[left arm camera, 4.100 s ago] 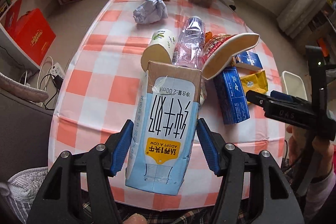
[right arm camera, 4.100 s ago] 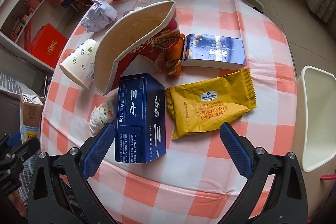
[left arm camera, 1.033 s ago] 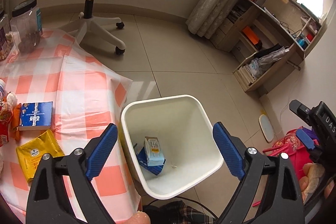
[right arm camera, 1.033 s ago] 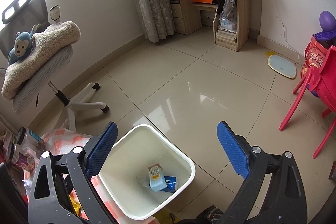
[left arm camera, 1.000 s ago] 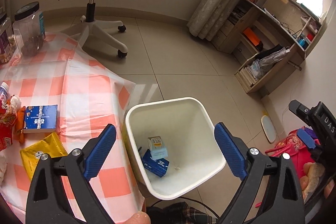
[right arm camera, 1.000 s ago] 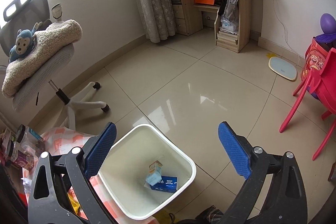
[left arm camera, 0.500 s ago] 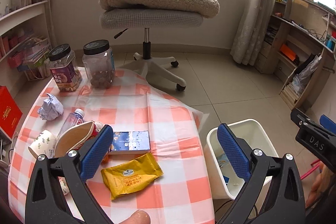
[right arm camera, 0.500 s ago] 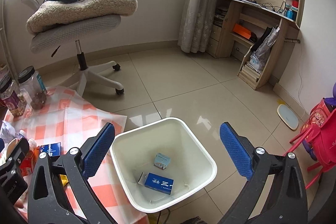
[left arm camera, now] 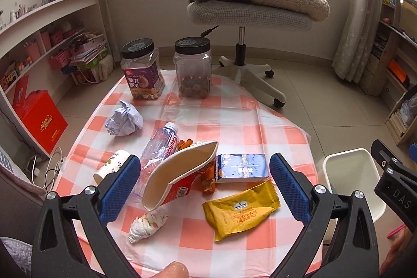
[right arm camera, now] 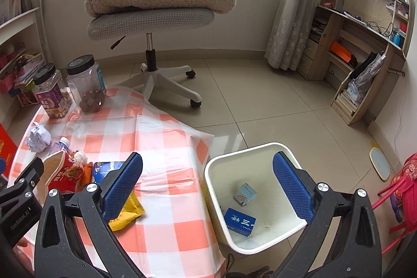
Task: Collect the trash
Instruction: 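Grasp the white paper cup with the left gripper, then grasp the yellow snack packet with the right gripper while the left gripper holds the cup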
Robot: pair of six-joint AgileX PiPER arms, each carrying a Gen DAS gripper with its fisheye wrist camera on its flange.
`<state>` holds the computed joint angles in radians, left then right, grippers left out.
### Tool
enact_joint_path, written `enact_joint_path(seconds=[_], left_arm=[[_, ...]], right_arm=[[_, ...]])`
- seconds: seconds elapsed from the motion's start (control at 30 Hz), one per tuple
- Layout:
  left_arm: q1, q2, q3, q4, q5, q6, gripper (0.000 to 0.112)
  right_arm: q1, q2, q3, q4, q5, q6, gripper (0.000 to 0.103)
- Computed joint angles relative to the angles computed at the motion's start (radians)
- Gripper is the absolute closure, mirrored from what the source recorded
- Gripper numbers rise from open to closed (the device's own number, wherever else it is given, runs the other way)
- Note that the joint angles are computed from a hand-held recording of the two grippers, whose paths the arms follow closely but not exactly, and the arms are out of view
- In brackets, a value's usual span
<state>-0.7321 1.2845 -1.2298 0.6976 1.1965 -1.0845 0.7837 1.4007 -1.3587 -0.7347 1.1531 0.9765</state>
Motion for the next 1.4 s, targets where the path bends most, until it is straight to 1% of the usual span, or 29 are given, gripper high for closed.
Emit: enact_joint_path(seconds=[0.17, 0.27, 0.4, 0.47, 0.53, 0.57, 0.7, 0.77, 0.8, 0.83, 0.87, 0.9, 0.93, 1.03, 1.17, 1.23, 1.33, 1.4], left_arm=[[0.23, -0.051, 0.047, -0.117, -0.022, 0.152, 0.016], [0.414, -0.061, 0.081, -0.183, -0.064, 0.263, 0.016], [0.703, -0.024, 0.108, -0.358, -0.154, 0.461, 0.016], [0.834, 0.014, 0.112, -0.486, -0.188, 0.577, 0.016], [0.932, 0.051, 0.116, -0.622, -0.201, 0.694, 0.016], [0.959, 0.068, 0.122, -0.662, -0.201, 0.733, 0.016], [0.989, 0.117, 0.143, -0.7, -0.213, 0.789, 0.016], [1.0, 0.14, 0.149, -0.729, -0.219, 0.826, 0.02], [1.004, 0.151, 0.152, -0.741, -0.219, 0.843, 0.027], [1.009, 0.164, 0.15, -0.752, -0.215, 0.861, 0.037], [1.014, 0.174, 0.15, -0.77, -0.209, 0.884, 0.044], [1.022, 0.179, 0.152, -0.794, -0.201, 0.916, 0.054], [1.025, 0.18, 0.153, -0.805, -0.193, 0.933, 0.06], [1.019, 0.148, 0.146, -0.78, -0.167, 0.925, 0.067], [1.077, 0.058, 0.108, -0.82, -0.12, 0.951, 0.069], [1.079, 0.008, 0.087, -0.799, -0.108, 0.932, 0.069], [1.085, -0.048, 0.061, -0.832, -0.091, 0.933, 0.068], [1.071, -0.074, 0.054, -0.848, -0.085, 0.927, 0.068]], right_arm=[[0.025, 0.077, -0.064, 0.071, -0.021, -0.016, 0.007], [0.044, 0.125, -0.108, 0.103, -0.031, -0.027, 0.007], [0.053, 0.19, -0.164, 0.171, -0.054, -0.055, 0.007], [0.041, 0.216, -0.183, 0.239, -0.079, -0.08, 0.007], [0.019, 0.244, -0.202, 0.326, -0.108, -0.115, 0.007], [0.008, 0.26, -0.214, 0.368, -0.119, -0.133, 0.007], [-0.021, 0.32, -0.252, 0.495, -0.15, -0.166, 0.007], [-0.029, 0.347, -0.27, 0.542, -0.156, -0.176, 0.007], [-0.03, 0.36, -0.28, 0.555, -0.155, -0.174, 0.007], [-0.029, 0.37, -0.289, 0.561, -0.153, -0.17, 0.007], [-0.026, 0.379, -0.297, 0.564, -0.148, -0.165, 0.007], [-0.024, 0.384, -0.3, 0.568, -0.145, -0.164, 0.007], [-0.023, 0.39, -0.305, 0.573, -0.139, -0.166, 0.007], [-0.025, 0.402, -0.31, 0.581, -0.116, -0.172, 0.007], [-0.05, 0.398, -0.279, 0.606, -0.091, -0.185, 0.007], [-0.068, 0.393, -0.234, 0.635, -0.089, -0.181, 0.007], [-0.101, 0.397, -0.149, 0.735, -0.113, -0.163, 0.008], [-0.123, 0.395, -0.085, 0.796, -0.149, -0.114, 0.012]])
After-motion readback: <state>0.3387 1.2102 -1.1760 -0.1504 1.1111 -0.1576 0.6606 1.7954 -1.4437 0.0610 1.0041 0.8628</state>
